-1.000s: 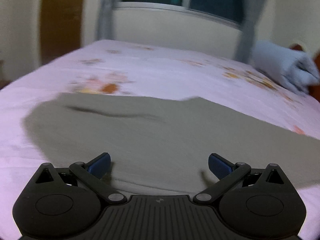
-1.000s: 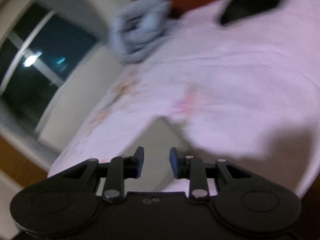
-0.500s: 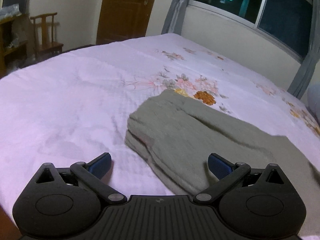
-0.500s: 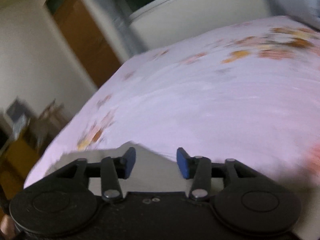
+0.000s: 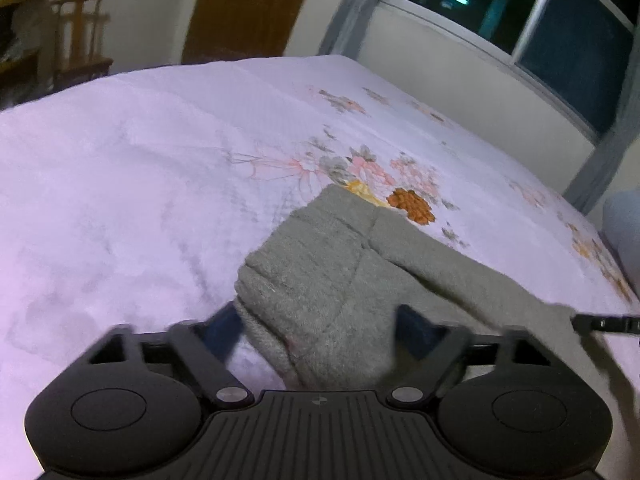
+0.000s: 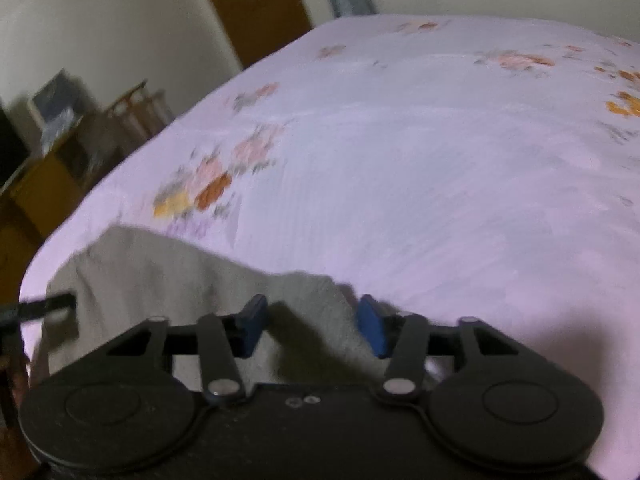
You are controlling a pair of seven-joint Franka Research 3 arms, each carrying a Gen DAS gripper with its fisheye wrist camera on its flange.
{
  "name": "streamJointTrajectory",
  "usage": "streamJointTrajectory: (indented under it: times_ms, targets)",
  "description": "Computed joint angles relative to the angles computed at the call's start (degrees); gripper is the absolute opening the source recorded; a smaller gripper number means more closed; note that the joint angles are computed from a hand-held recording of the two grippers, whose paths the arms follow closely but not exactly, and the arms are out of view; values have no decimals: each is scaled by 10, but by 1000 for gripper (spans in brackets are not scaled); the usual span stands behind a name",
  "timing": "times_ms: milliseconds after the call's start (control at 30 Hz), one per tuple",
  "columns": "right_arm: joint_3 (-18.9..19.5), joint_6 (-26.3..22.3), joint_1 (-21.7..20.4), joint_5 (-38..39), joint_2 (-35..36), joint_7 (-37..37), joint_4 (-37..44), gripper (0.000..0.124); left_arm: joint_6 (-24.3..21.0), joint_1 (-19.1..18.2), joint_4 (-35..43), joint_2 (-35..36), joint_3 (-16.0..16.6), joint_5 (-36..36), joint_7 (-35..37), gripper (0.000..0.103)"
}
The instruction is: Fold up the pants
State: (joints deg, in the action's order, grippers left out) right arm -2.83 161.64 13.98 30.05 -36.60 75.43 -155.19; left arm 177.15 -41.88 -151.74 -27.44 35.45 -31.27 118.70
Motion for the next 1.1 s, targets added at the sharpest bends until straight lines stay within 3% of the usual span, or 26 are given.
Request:
streamJointTrajectory:
  times_ms: [33,100,167,267,333,400,433,467,500,533,600,667,800,867,933,967,1033,1100]
  targets:
    - [-8,-9,10,0,1,-14,4,16,0,-12,-1,-7,12,-2,11,67]
    - [16,-24,-13,-29,9,-7,12,7,-5,-29,-1,-21,31,-8,22,51]
    - [32,-15,-28,-45,13,9,14,1,6,-47,-8,-45,45,-15,34,44]
    - [55,45,-41,-64,-13,32,-10,0,29,-32,-35,-83,33,10,28,40]
    - [66,48,-51,-79,-16,49,-19,0,10,-1,-41,-74,18,30,-7,40]
    - [93,13,-86,-116,8,83,-12,0,-17,-22,-33,-60,55,6,-15,46]
    - [86,27,-77,-115,15,89,-18,0,-19,-45,-29,-66,80,-22,-1,49]
    - [86,36,-77,-119,14,99,-21,0,-31,-48,-26,-72,90,-14,-11,52]
    - [88,35,-79,-125,11,110,-20,1,-39,-40,-24,-74,84,-17,-12,61]
    - [109,39,-98,-120,-2,121,-23,8,-39,-16,-28,-74,63,-17,-18,67]
    - [126,72,-115,-171,-41,184,-42,13,-18,68,-49,-75,-25,-4,-29,87]
    - [82,75,-58,-135,-62,166,-45,13,28,95,-73,-101,-65,46,-63,87]
    - [45,90,39,-66,-33,136,-25,12,62,3,-59,-129,-32,69,-39,87]
    - [83,72,13,-94,10,185,-2,12,70,-68,-36,-113,22,75,-37,88]
    - [131,19,-38,-134,40,236,18,12,7,-71,6,-42,35,78,-80,87]
    - [128,25,-34,-131,47,241,12,12,5,-64,11,-12,33,88,-90,87]
    - [96,38,-8,-118,28,237,-5,11,34,-87,4,0,51,73,-30,87]
    - [89,43,-7,-114,-25,241,-31,15,29,-50,-8,-12,19,112,-37,87]
